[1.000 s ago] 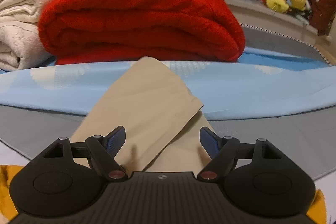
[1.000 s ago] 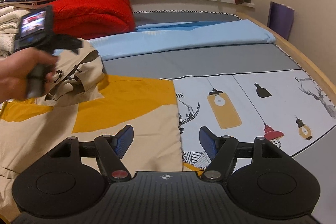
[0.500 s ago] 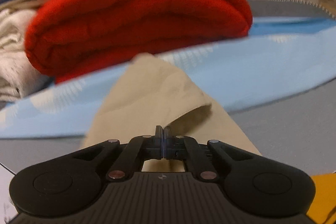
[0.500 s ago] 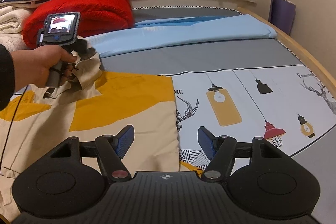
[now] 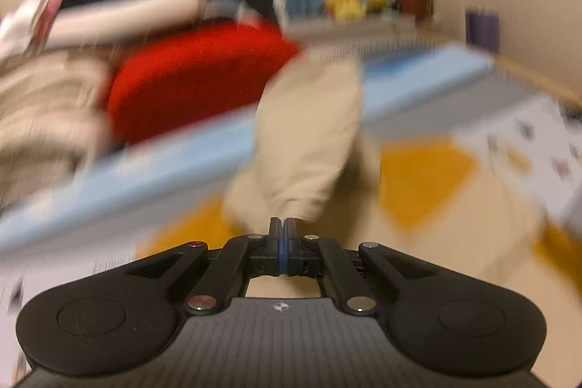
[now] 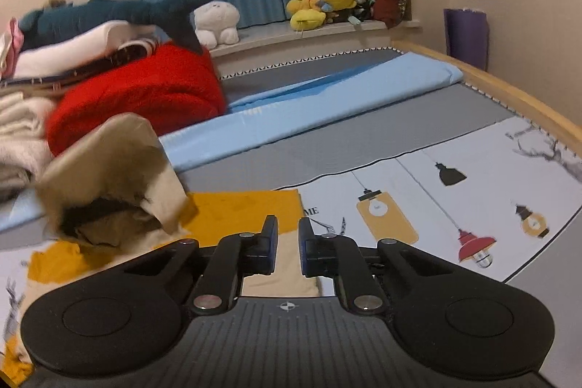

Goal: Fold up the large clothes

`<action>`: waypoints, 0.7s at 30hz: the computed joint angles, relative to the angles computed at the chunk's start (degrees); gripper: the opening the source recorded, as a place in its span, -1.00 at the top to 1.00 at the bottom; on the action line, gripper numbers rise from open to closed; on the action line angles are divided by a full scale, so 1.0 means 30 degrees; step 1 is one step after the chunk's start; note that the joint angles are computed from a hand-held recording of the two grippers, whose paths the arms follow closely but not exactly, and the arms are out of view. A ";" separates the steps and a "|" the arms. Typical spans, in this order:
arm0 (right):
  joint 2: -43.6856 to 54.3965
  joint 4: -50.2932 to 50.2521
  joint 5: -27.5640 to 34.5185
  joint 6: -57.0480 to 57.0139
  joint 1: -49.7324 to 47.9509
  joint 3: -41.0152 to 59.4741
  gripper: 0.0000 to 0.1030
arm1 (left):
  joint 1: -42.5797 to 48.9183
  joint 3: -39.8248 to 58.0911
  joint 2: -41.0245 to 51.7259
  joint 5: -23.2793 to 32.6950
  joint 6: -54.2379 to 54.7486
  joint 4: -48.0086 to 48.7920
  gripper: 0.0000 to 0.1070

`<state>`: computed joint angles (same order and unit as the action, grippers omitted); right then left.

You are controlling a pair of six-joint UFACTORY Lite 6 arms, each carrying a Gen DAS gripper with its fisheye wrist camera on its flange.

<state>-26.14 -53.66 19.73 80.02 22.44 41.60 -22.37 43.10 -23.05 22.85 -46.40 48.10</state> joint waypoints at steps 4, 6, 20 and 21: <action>0.0049 0.0646 -0.1358 0.0797 0.0009 -0.0199 0.68 | 0.0465 -0.2662 -0.4323 0.5260 0.1635 -0.4460 0.98; 0.0202 0.1652 -0.2273 0.0546 0.0035 -0.0259 0.55 | 0.2818 -0.2009 -0.4584 0.5112 0.2826 -0.7264 0.90; 0.2915 0.0444 -0.1959 0.3252 0.1930 0.1249 0.51 | -0.4935 1.0594 1.4356 0.3579 -1.3769 0.6312 -0.58; 0.2974 0.0682 -0.1914 0.3036 0.1809 0.1259 0.51 | -0.5563 1.2592 1.6355 0.4559 -1.3815 0.6053 -0.58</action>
